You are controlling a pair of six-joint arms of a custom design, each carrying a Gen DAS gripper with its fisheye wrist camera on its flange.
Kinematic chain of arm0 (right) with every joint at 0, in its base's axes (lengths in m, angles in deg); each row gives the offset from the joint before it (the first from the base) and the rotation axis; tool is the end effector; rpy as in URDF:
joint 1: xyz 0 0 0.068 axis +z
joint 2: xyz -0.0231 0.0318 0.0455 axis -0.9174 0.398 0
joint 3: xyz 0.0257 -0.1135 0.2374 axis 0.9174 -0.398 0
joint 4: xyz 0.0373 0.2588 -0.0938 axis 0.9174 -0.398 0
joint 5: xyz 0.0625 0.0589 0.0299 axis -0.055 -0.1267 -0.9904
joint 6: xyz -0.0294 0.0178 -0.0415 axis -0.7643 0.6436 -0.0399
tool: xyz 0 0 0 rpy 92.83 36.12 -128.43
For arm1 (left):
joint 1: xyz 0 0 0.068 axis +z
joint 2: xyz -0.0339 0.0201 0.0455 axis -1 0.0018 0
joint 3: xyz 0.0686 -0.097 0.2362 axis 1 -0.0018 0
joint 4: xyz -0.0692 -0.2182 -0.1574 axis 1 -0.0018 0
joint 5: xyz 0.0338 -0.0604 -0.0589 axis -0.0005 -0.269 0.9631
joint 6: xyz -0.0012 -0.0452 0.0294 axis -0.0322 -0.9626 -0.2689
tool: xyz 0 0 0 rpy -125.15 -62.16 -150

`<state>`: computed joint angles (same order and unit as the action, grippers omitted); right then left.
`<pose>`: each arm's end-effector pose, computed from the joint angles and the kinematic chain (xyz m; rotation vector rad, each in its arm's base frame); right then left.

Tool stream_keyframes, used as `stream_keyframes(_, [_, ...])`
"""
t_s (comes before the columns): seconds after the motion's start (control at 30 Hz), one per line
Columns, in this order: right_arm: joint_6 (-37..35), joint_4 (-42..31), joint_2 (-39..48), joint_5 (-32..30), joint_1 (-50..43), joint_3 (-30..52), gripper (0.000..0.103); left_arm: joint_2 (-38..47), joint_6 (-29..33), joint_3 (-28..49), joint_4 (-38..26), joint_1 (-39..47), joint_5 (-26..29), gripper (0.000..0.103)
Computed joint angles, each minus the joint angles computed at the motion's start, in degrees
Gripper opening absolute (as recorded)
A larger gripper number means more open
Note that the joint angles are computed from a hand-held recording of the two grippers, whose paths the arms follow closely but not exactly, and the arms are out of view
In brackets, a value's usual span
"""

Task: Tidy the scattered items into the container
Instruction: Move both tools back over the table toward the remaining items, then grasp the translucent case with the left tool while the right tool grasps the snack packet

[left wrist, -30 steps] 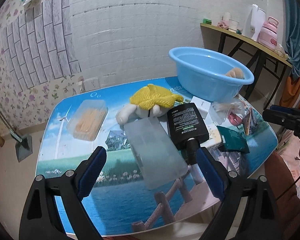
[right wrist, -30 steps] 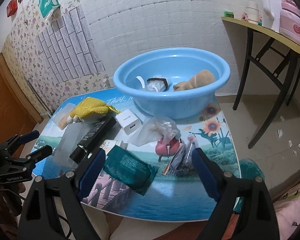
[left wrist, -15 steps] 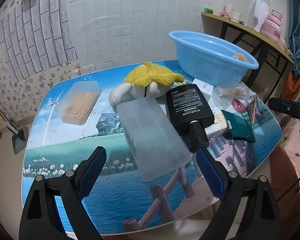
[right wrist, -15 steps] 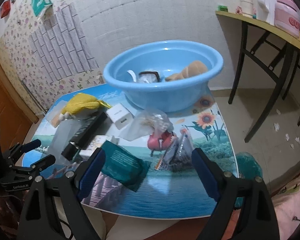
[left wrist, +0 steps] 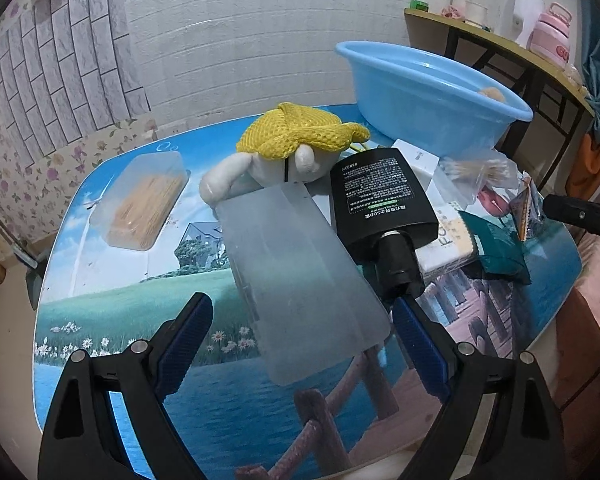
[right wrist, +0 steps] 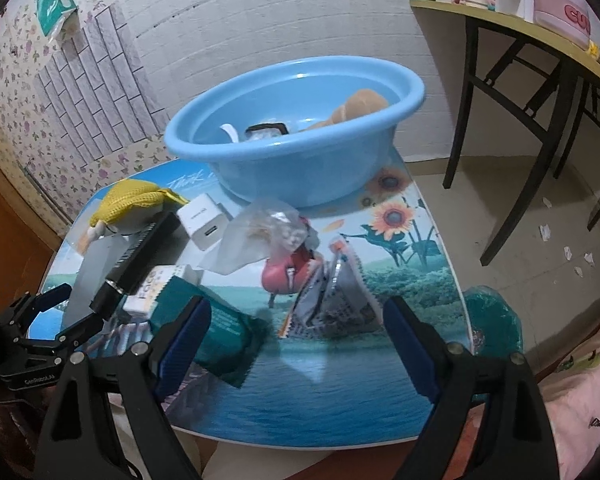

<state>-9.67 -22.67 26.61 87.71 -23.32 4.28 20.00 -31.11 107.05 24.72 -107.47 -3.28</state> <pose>0.2287 0.2027 0.0987 -0.0382 2.4757 0.2903 0.2128 -0.0640 0.0555 0.1865 2.4787 -0.0745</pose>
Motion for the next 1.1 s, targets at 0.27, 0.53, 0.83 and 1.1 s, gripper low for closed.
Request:
stream_keyframes(0.27, [-0.4,1.1,2.6,0.1,-1.0,0.6,0.088,-3.2,0.6,-2.0,-0.2,3.5,2.8,0.069])
stream_keyframes(0.53, [-2.1,1.2,6.0,2.1,-0.6,1.8,0.06,-7.6,1.9,-5.5,-1.3,7.3,3.4,0.069])
stream_keyframes(0.83, [-3.4,3.6,7.6,1.6,-1.2,1.4,0.045,-13.3,3.6,-8.4,-3.9,10.2,3.8,0.07])
stream_keyframes(1.1, [-4.1,3.2,4.9,1.0,1.3,0.4,0.043,-11.4,3.5,-8.2,-2.6,11.5,4.1,0.07])
